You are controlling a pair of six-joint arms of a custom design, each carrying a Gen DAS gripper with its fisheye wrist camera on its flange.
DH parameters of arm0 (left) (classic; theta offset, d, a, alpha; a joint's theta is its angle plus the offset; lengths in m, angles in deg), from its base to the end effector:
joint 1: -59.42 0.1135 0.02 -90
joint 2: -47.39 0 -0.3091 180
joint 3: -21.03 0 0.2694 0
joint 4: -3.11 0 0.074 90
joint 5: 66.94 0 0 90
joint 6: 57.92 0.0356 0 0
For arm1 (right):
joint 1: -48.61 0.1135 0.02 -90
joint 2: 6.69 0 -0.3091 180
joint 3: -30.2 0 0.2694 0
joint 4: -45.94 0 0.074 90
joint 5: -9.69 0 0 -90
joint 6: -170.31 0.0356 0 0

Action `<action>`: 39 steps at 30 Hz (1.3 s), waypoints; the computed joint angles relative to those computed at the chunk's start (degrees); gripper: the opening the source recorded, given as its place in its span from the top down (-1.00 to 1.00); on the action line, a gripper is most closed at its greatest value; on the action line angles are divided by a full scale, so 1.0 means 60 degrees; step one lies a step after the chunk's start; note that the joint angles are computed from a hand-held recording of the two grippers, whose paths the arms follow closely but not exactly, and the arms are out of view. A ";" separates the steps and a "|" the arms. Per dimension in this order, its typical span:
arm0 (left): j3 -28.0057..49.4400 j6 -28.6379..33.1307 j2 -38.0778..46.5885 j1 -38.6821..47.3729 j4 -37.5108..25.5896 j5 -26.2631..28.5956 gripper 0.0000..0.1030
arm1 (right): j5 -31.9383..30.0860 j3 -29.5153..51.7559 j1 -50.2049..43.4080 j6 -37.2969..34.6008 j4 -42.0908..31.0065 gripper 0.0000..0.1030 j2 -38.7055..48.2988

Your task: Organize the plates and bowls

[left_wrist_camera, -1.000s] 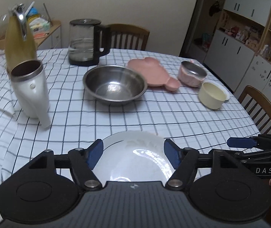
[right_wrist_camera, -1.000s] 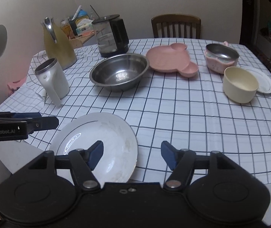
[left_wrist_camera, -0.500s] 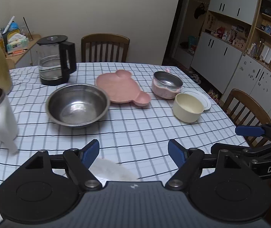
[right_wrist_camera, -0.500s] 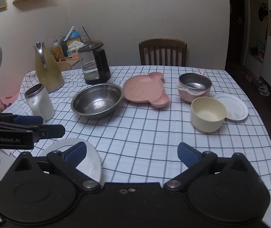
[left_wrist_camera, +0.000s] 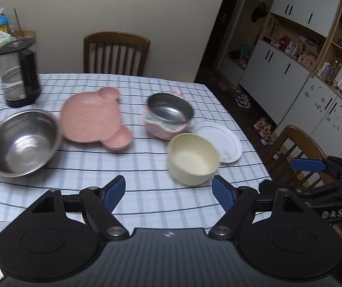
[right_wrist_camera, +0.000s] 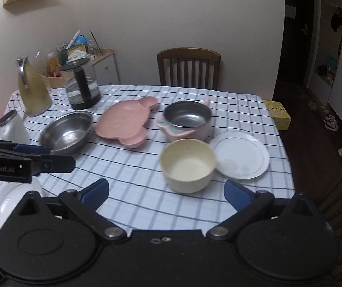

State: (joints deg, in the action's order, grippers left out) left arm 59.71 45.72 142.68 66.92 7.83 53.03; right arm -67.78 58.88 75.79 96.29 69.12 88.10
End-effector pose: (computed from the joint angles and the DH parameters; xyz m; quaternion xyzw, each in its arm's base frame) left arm 0.2615 0.0165 0.1139 0.1332 0.9072 -0.1824 0.3549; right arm 0.2122 0.1003 0.1011 -0.0456 0.9112 0.0530 0.4059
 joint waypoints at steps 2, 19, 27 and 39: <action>-0.0019 -0.0709 0.0091 -0.0905 0.0413 -0.0570 -0.53 | -0.0869 0.0022 -0.1229 -0.0823 0.0037 -0.99 0.0056; 0.2027 -0.4773 0.3874 -0.6190 0.2176 -0.4094 -0.53 | -0.4639 0.4900 -0.6494 -0.5568 -0.3059 -0.88 0.3784; 0.3647 -0.5947 0.5347 -0.6654 0.1446 -0.4031 -0.36 | -0.5161 0.8129 -0.7004 -0.6738 -0.5339 -0.58 0.5859; 0.4047 -0.5615 0.5521 -0.6562 0.1036 -0.3975 -0.13 | -0.5667 1.3086 -0.6690 -0.7242 -0.9170 0.10 0.8765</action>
